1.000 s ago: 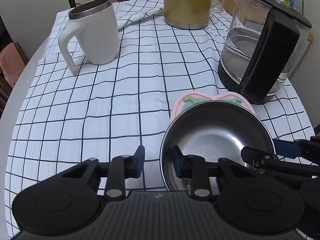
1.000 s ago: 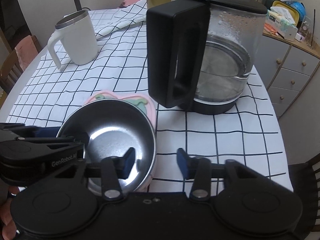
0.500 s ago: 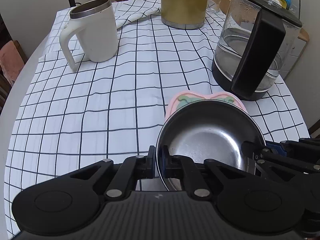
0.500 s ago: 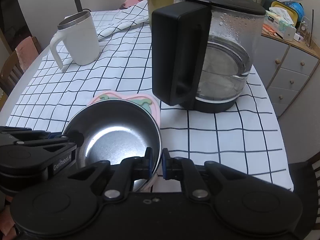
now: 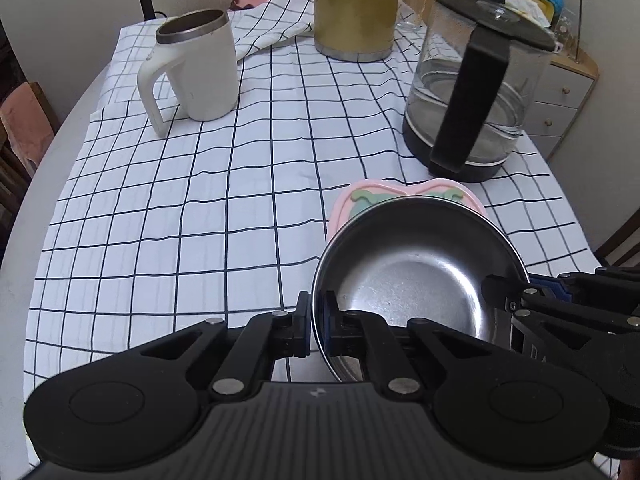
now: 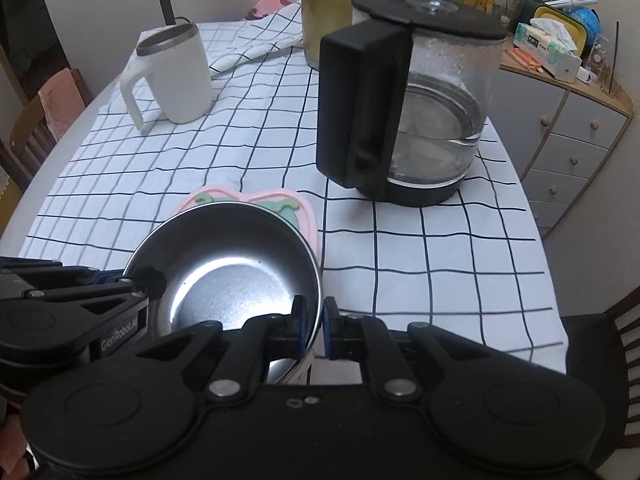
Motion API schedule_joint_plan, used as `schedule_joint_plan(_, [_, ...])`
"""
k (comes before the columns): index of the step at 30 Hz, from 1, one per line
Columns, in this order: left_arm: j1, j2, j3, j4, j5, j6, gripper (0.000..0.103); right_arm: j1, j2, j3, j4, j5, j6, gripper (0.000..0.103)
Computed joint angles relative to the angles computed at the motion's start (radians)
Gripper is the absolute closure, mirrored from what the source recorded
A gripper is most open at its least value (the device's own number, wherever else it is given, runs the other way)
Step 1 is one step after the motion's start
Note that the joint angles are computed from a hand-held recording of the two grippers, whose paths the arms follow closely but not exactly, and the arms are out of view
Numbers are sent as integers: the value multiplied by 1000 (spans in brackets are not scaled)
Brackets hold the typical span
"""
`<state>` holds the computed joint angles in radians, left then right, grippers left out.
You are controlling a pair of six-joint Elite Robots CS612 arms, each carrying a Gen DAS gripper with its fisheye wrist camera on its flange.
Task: Organize plates and bowls
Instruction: 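Lift the pink pot with both grippers and carry it over the steel bowl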
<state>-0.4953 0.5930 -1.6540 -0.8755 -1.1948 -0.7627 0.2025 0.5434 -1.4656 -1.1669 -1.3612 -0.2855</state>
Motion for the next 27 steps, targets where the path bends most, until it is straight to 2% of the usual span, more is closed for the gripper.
schedule_joint_plan(13, [-74, -26, -105, 49, 27, 17, 98, -28, 2, -160, 96, 6, 38, 94])
schedule_joint_plan(27, [-196, -33, -266, 186, 32, 37, 98, -61, 31, -420, 280, -36, 114, 95])
